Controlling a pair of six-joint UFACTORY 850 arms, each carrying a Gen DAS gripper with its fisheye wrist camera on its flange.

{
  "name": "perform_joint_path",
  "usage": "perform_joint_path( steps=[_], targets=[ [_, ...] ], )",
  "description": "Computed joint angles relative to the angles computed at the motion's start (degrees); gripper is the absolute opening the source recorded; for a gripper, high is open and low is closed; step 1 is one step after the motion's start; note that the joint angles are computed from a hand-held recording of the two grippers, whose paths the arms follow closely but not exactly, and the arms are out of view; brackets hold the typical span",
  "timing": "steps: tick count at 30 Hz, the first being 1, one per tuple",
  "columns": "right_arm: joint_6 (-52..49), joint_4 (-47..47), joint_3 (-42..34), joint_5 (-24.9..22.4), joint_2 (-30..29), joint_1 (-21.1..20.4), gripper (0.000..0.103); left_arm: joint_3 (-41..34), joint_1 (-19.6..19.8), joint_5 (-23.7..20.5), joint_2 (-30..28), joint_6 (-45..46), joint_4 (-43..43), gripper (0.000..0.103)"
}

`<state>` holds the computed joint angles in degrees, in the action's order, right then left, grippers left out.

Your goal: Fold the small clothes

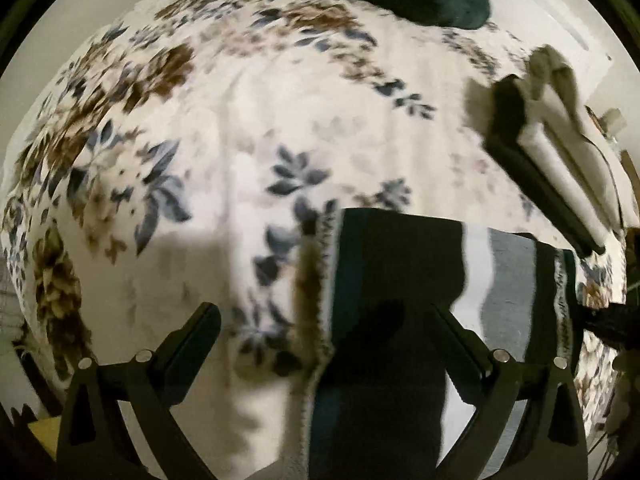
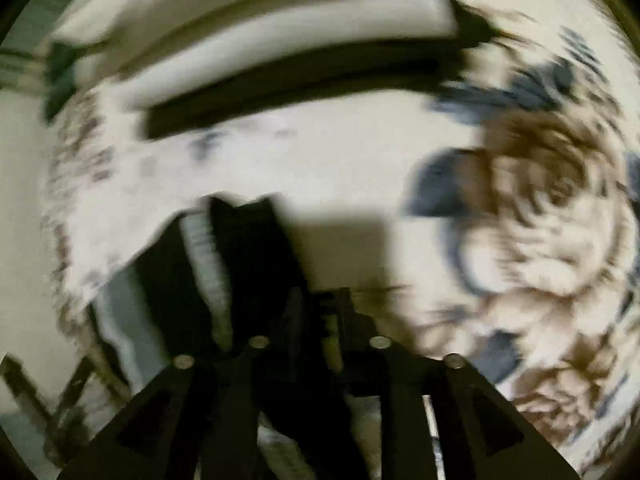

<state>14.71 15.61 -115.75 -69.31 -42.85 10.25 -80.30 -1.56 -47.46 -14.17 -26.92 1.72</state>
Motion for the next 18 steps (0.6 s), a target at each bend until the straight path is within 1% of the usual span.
perform_joint_path(
  steps=[1,2,3,4,5,6,7,8,9,10,11,12,13,14,15,17,18],
  targets=[
    [1.08,-0.29,1.03,0.83,0.68,-0.32,0.041,0.23,0.24,-0.19,0.12,-0.11,0.26,0.103],
    [1.62,0.55,2.17,1.81,1.66,-0.68,0.056,0.74,0.26,-0.33,0.31,-0.3,0.79,0.103],
    [0.64,3.74,3.65,3.06,2.84,-1.37,0.065,0.69,0.32,-0.43,0.19,-0.07,0.78,0.103],
    [-2.04,8.85,5.37,4.22,3.94,-2.11,0.067,0.91,0.35,-0.58,0.28,0.21,0.67,0.103],
    [-4.54,12.71,6.26,4.03,4.35,-2.58,0.068,1.4,0.26,-0.81,0.47,0.26,0.69,0.103],
    [-7.58,16.54,6.82,2.95,4.29,-2.78,0.068,1.9,0.08,-1.18,0.62,0.25,0.83,0.103],
    [-9.36,18.15,6.68,1.32,3.79,-2.62,0.068,2.05,-0.06,-1.48,0.62,0.37,0.85,0.103],
    [-9.7,17.37,5.37,-1.47,2.59,-2.03,0.067,2.42,-0.34,-1.91,0.7,0.56,0.91,0.103],
    [-9.99,14.2,4.66,-2.88,1.99,-1.17,0.049,2.66,-0.55,-2.34,0.81,0.64,1.04,0.103],
    [-9.0,8.62,4.44,-2.74,1.98,-0.07,0.039,2.96,-0.73,-2.77,1.0,0.61,1.24,0.103],
    [-8.1,5.43,5.08,-3.25,2.0,0.4,0.038,3.42,-0.82,-2.97,1.46,0.89,1.08,0.103],
    [-6.37,4.63,5.95,-3.12,2.7,0.28,0.038,3.99,-0.9,-3.11,2.1,1.06,1.14,0.103],
    [-6.35,6.23,6.84,-2.85,3.55,-0.36,0.039,4.34,-0.93,-3.31,2.5,1.05,1.35,0.103],
    [-6.54,9.78,9.31,-2.31,5.23,-1.34,0.046,5.2,-0.94,-3.59,3.4,1.25,1.46,0.103],
    [-7.86,12.98,11.54,-2.84,6.77,-2.34,0.058,5.71,-0.92,-3.86,3.9,1.51,1.36,0.103],
    [-9.85,17.98,16.23,-3.36,9.92,-3.84,0.072,7.03,-0.75,-4.76,5.12,2.14,0.62,0.103],
    [-10.97,19.48,18.92,-3.39,11.62,-4.26,0.073,7.86,-0.54,-5.25,5.86,2.64,-0.36,0.103]
  ],
)
